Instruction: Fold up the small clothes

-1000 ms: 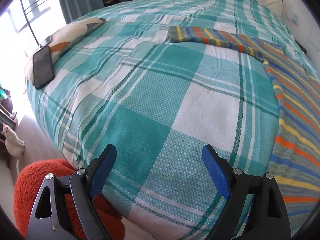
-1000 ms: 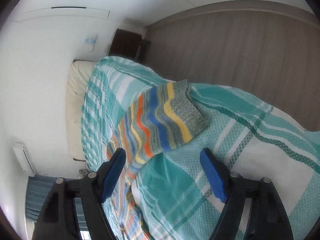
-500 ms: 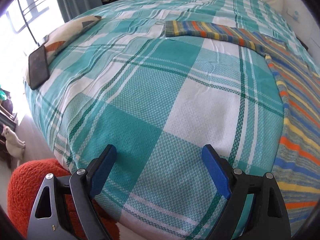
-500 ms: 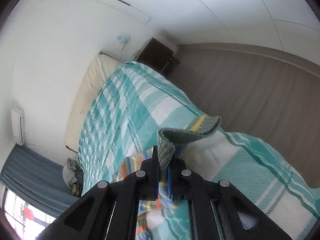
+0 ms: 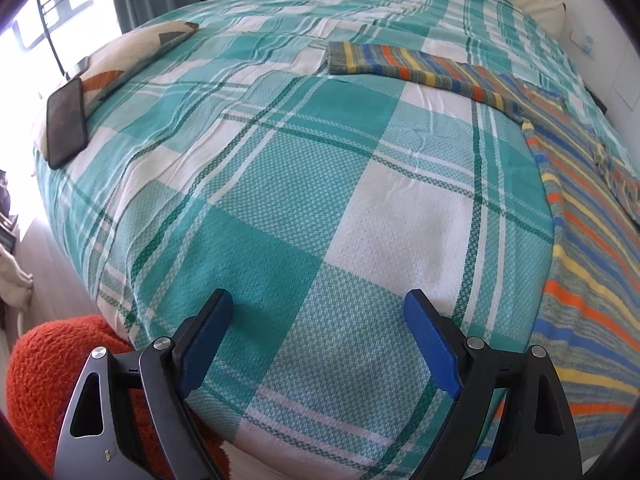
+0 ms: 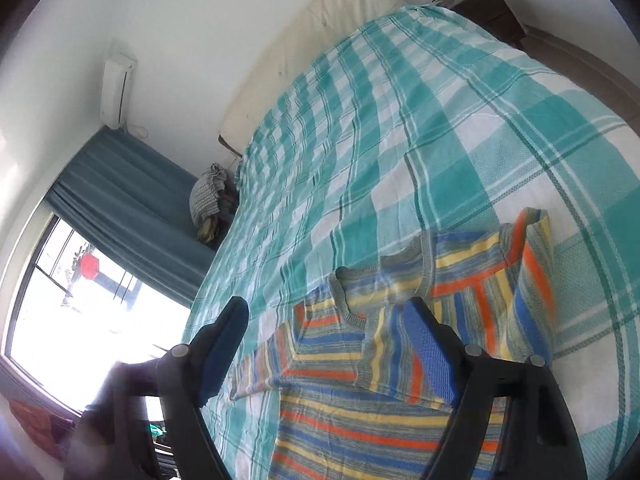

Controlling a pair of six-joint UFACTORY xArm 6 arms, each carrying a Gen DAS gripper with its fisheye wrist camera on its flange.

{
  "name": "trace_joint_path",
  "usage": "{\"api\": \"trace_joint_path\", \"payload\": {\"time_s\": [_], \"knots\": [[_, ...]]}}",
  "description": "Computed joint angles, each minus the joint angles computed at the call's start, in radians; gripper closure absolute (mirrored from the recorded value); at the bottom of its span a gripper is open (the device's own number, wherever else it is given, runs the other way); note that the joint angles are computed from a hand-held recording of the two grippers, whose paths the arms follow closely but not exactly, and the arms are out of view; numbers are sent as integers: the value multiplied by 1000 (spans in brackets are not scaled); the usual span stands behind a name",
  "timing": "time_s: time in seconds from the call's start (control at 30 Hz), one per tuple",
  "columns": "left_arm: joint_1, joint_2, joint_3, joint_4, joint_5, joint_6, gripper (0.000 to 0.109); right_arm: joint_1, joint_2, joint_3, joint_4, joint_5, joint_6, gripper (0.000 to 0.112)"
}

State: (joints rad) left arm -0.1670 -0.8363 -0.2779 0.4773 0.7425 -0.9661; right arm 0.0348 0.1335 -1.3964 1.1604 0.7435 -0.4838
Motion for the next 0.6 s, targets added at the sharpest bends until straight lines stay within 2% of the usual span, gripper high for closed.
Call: {"api": "trace_joint_path", "payload": {"time_s": [0.03, 0.1, 0.13, 0.2, 0.23, 0.27, 0.3, 0.4, 0.43, 0.53, 0.6], "knots": [[-4, 6, -3, 6, -1, -3, 20, -11, 8, 2, -19, 9, 29, 32], [-16, 20, -10, 24, 4, -10, 20, -58, 36, -4, -64, 88, 85, 32], [-25, 23, -12, 38, 11, -20, 20, -69, 48, 1, -126, 113, 137, 33], [-36, 24, -12, 54, 20, -27, 20, -71, 64, 35, -335, 95, 280, 34], [-38, 24, -12, 54, 22, -26, 20, -76, 72, 64, -440, 86, 349, 49], [-38, 23, -10, 53, 22, -26, 19, -80, 74, 78, -526, 86, 403, 74], [-38, 21, -8, 52, 22, -28, 19, -81, 59, 99, -570, 65, 416, 79], [-39, 35, -14, 61, 19, -44, 18, -39, -21, 150, -711, -36, 411, 75], [-41, 42, -18, 68, 16, -51, 18, -16, -31, 142, -719, -49, 367, 75], [-53, 59, -26, 94, 21, -66, 18, 73, -14, 54, -690, -19, 198, 75], [-56, 56, -24, 97, 22, -63, 18, 147, 43, -22, -708, 11, 120, 75]]}}
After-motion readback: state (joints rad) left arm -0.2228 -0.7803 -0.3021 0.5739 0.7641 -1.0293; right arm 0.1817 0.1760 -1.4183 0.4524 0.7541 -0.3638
